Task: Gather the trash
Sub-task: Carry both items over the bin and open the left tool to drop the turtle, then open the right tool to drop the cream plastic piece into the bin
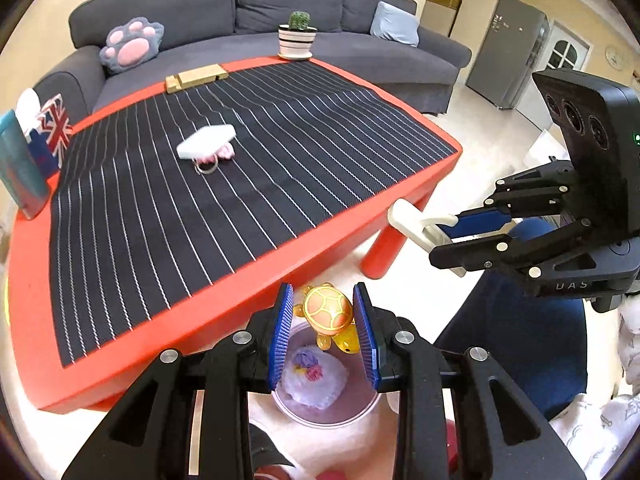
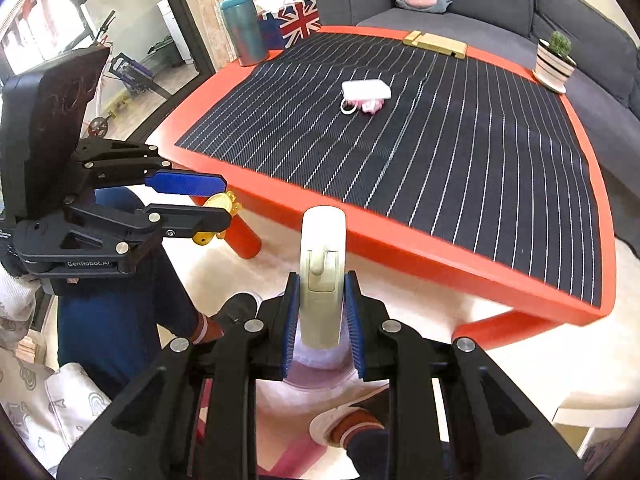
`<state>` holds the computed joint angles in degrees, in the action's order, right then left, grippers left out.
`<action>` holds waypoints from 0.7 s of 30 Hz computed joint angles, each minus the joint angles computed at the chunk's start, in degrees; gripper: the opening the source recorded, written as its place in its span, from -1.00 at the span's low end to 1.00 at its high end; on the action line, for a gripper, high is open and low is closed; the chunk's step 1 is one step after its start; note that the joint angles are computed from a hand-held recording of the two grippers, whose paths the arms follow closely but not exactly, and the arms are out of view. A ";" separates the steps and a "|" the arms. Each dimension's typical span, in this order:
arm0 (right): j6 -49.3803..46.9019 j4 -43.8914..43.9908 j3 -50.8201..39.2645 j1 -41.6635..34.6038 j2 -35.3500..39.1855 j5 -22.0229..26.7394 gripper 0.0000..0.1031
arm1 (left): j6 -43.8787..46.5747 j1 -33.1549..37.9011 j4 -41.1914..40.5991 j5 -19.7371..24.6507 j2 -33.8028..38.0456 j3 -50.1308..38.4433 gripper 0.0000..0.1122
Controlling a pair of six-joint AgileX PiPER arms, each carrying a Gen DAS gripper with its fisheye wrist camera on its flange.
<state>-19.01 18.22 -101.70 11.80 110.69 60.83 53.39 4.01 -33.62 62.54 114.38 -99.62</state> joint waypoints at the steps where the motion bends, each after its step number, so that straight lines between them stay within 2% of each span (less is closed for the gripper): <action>1: -0.12 0.30 0.86 -0.09 -0.44 -0.33 -0.57 | 0.29 0.07 -0.22 -0.14 -0.29 0.73 -0.45; 3: -0.39 0.59 2.46 -0.10 -1.30 -0.87 -0.57 | 1.27 0.22 -1.05 -0.39 -1.13 2.55 -0.44; 5: -0.65 0.86 3.92 -0.13 -2.03 -1.38 -0.57 | 1.82 0.37 -1.61 -0.24 -1.52 3.43 -0.33; 7: -0.81 1.07 5.03 -0.18 -2.62 -1.85 -0.57 | 2.35 0.59 -2.31 -0.79 -1.98 4.43 0.52; 8: -0.85 1.18 5.44 -0.16 -2.86 -2.03 -0.57 | 2.52 0.81 -2.80 -0.73 -1.97 4.52 0.59; 21: -1.25 2.02 9.24 0.35 -4.78 -3.69 -0.57 | 1.86 2.53 -2.65 -4.04 -4.33 7.77 0.70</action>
<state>-20.26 20.24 -92.46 12.16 105.91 57.14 55.25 6.53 -36.27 58.50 110.05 -91.85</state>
